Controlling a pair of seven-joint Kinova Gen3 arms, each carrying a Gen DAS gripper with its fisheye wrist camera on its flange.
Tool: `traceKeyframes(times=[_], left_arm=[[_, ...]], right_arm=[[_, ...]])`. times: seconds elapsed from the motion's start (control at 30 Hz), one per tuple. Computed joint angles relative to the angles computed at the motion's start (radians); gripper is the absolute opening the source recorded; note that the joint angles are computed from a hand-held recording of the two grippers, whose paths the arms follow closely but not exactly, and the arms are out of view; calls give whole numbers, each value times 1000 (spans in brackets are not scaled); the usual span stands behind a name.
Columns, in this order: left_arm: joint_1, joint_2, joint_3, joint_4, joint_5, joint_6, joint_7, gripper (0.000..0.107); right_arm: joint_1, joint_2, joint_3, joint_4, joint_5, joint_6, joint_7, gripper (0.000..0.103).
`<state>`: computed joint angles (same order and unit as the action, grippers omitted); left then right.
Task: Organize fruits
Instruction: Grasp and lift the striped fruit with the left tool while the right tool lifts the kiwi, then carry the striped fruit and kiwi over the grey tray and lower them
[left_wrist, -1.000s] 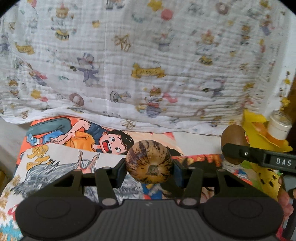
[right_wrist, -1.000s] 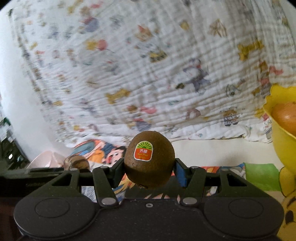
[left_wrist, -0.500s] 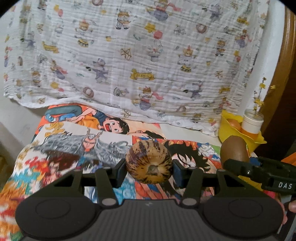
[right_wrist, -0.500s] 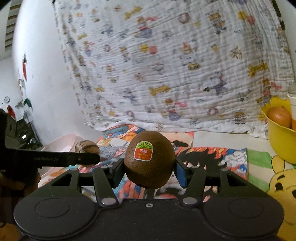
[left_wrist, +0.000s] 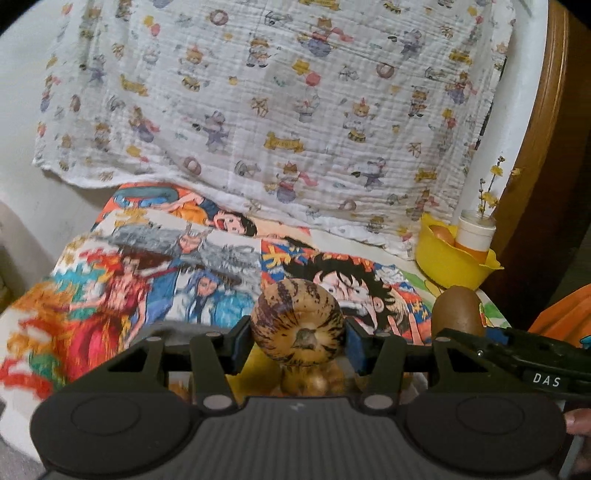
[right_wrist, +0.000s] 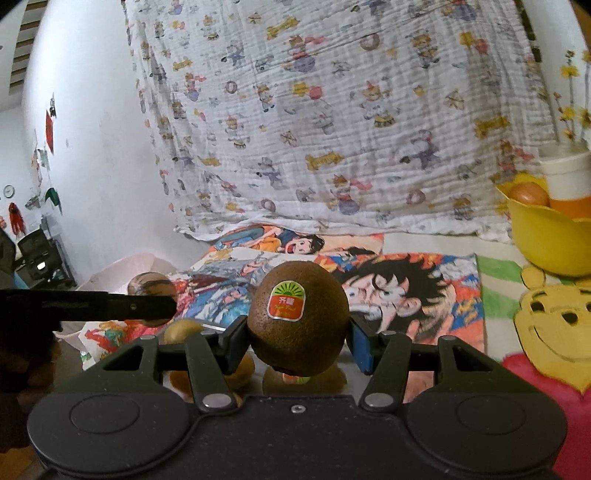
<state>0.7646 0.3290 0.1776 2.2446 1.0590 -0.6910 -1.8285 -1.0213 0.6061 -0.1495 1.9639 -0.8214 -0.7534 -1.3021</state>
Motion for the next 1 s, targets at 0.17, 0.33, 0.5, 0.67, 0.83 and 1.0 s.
traceKeyframes(times=[0.17, 0.33, 0.5, 0.67, 0.83, 1.0], left_arm=[[40, 23, 21, 41, -5, -65, 88, 56], [93, 53, 30, 69, 0, -135, 150, 56], [144, 80, 37, 69, 53, -175, 144, 56], [181, 95, 47, 50, 133, -199, 85, 56], [178, 105, 60, 30, 185, -178, 48, 56], [170, 112, 65, 15, 217, -152, 22, 56]], right_arm=[[-48, 11, -9, 36, -69, -65, 8, 58], [-82, 25, -27, 53, -119, -110, 26, 58], [-110, 34, -40, 50, -197, -134, 69, 58], [-133, 40, -51, 31, -299, -138, 171, 58], [-133, 46, -70, 17, -346, -141, 244, 58], [-123, 50, -79, -4, -373, -119, 306, 58]])
